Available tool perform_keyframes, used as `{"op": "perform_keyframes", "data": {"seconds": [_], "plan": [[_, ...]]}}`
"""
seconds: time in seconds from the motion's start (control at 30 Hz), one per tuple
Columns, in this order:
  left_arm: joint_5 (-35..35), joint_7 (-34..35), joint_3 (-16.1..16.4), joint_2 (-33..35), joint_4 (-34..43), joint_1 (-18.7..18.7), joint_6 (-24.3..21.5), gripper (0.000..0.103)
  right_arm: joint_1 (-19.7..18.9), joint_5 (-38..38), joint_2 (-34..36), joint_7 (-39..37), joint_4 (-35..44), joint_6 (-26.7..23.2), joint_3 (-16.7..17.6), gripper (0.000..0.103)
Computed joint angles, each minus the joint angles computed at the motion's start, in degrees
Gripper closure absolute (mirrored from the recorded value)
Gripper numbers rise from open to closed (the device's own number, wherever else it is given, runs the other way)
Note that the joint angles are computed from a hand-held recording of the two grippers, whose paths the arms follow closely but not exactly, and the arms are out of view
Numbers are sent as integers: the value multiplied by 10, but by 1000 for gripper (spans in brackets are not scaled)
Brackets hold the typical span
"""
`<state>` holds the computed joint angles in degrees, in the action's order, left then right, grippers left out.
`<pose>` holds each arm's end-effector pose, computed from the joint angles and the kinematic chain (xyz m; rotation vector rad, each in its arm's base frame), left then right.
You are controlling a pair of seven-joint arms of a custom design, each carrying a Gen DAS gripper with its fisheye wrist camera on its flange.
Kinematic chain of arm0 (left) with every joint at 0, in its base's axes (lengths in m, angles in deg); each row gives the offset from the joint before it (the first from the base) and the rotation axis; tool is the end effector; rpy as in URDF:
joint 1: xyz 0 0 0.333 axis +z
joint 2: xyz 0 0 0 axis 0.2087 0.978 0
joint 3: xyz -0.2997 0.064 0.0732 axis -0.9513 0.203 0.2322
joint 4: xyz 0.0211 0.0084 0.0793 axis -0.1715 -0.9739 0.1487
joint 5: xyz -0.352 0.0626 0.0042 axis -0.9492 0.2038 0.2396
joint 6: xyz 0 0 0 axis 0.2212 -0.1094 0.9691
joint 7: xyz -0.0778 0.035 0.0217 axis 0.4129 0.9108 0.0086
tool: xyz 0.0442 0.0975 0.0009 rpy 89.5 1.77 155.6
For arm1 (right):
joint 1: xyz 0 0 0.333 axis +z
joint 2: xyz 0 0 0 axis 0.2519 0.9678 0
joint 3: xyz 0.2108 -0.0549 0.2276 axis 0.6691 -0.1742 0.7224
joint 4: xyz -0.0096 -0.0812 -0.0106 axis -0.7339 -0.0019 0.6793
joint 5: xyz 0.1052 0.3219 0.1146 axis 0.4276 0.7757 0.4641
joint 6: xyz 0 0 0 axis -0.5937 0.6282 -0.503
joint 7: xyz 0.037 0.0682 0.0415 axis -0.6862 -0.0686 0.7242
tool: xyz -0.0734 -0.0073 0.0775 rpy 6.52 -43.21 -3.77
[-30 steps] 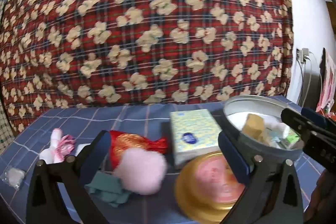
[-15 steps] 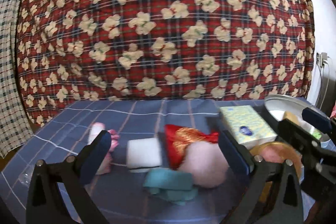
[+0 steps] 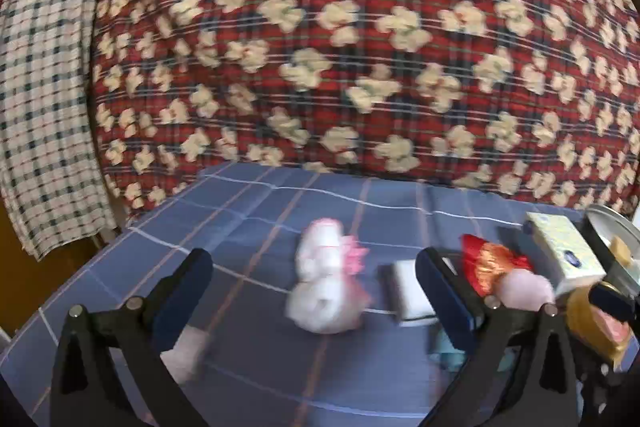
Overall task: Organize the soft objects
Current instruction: 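Grasp the teal cloth with the right gripper while the left moves toward the plastic bag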
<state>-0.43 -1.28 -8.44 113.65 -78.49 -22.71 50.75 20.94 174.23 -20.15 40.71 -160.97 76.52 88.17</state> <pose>0.6121 -0.3875 0.3914 -1.7819 1.1128 -0.7695 0.6364 0.0997 0.3946 -1.9170 1.0251 -0.5825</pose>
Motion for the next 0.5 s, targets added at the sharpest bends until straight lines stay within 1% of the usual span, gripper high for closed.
{"op": "perform_keyframes", "data": {"seconds": [0.1, 0.17, 0.2, 0.23, 0.3, 0.37, 0.43, 0.47, 0.5], "plan": [[-3, -20, 1, -19, -31, 8, -3, 0, 13, -24, 6, -6, 3, 7, 4, 28], [-2, -31, -1, -31, -49, 14, -7, 0, 24, -56, 14, 6, 8, 15, 5, 33], [-4, -38, -3, -37, -59, 18, -12, 0, 31, -85, 19, 26, 12, 20, 3, 40], [-6, -45, -5, -43, -69, 22, -15, 0, 40, -123, 27, 56, 17, 24, -1, 48], [-12, -58, -12, -54, -88, 34, -16, 0, 61, -208, 46, 131, 32, 29, -17, 49], [-21, -72, -19, -66, -107, 49, -7, 0, 77, -269, 62, 195, 47, 25, -33, 49], [-13, -107, -22, -82, -134, 61, 13, 0, 102, -348, 80, 279, 65, 7, -67, 49], [-11, -115, -24, -86, -140, 66, 15, 0, 119, -395, 91, 332, 78, -16, -92, 49], [-11, -123, -26, -90, -147, 70, 16, 0, 129, -428, 100, 372, 90, -35, -108, 49]]}}
